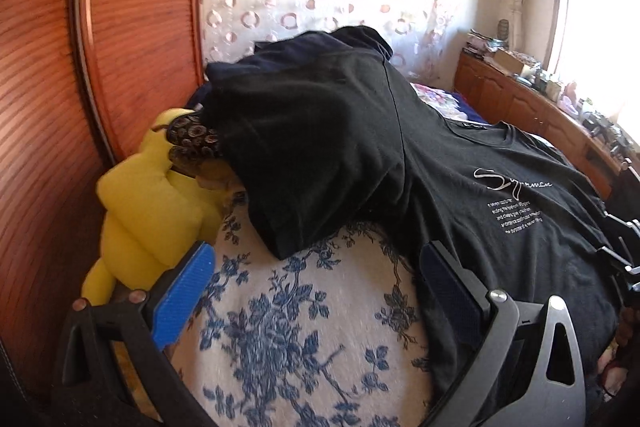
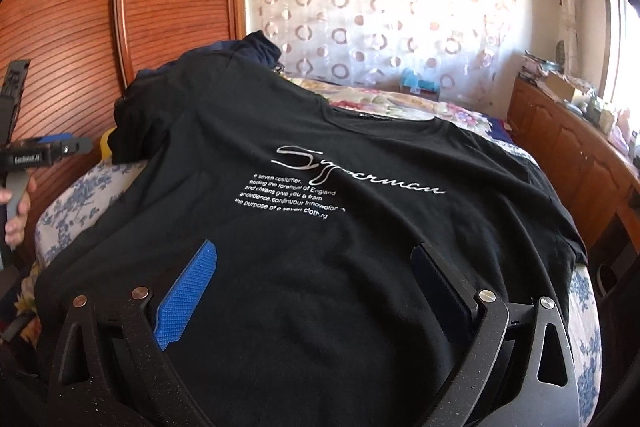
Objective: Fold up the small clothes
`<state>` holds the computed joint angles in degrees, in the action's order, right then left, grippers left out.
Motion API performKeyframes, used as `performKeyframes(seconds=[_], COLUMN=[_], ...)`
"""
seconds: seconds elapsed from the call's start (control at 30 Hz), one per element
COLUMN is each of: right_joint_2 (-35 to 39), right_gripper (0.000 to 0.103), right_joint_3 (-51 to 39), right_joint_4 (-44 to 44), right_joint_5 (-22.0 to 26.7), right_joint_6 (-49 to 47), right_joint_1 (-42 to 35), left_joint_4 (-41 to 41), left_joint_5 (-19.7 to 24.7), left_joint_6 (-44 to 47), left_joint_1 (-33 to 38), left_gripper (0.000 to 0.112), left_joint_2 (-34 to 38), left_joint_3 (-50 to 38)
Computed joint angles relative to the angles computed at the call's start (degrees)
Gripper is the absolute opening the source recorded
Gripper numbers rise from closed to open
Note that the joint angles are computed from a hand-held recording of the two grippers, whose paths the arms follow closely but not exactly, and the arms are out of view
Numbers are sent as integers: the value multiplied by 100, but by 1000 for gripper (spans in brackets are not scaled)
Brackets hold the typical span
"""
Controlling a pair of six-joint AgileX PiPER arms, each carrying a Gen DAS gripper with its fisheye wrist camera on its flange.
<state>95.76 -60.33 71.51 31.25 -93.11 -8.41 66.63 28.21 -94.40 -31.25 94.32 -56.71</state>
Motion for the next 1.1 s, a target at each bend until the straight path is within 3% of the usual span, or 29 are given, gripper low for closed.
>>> performKeyframes(seconds=[0.13, 0.3, 0.4, 0.47, 0.53, 0.57, 0.67, 0.77, 0.87, 0.93, 1.1], right_joint_2=[131, 244, 240, 270, 304, 311, 295, 283, 285, 285, 262], right_gripper=[99, 99, 99, 99, 99, 99, 99, 99, 99, 99, 99], right_joint_3=[-127, -179, -151, -170, -212, -216, -189, -154, -145, -150, -106], right_joint_4=[-176, -367, -303, -306, -325, -313, -229, -130, -52, -47, 41], right_joint_5=[-47, -113, -119, -64, -29, -3, 15, 4, 6, 19, -27], right_joint_6=[94, 164, 69, 77, 138, 142, 78, -32, -101, -97, -176], right_joint_1=[87, 172, 172, 142, 135, 121, 100, 102, 90, 78, 96], left_joint_4=[-852, -2449, -2665, -2636, -2380, -2194, -1594, -753, -548, -711, -1985], left_joint_5=[-1039, -1525, -1543, -1532, -1592, -1720, -1705, -1597, -1028, -860, -599], left_joint_6=[1001, 2613, 2830, 2800, 2599, 2451, 1816, 1066, 970, 1237, 2918], left_joint_1=[704, 1166, 1255, 1255, 1242, 1232, 1131, 1000, 603, 466, 387], left_gripper=[91, 77, 70, 55, 48, 37, 11, 4, 4, 4, 3], left_joint_2=[111, 409, 527, 578, 581, 547, 446, 224, 8, -104, 129], left_joint_3=[-23, -197, -251, -291, -290, -225, -113, 33, -67, -217, -1273])
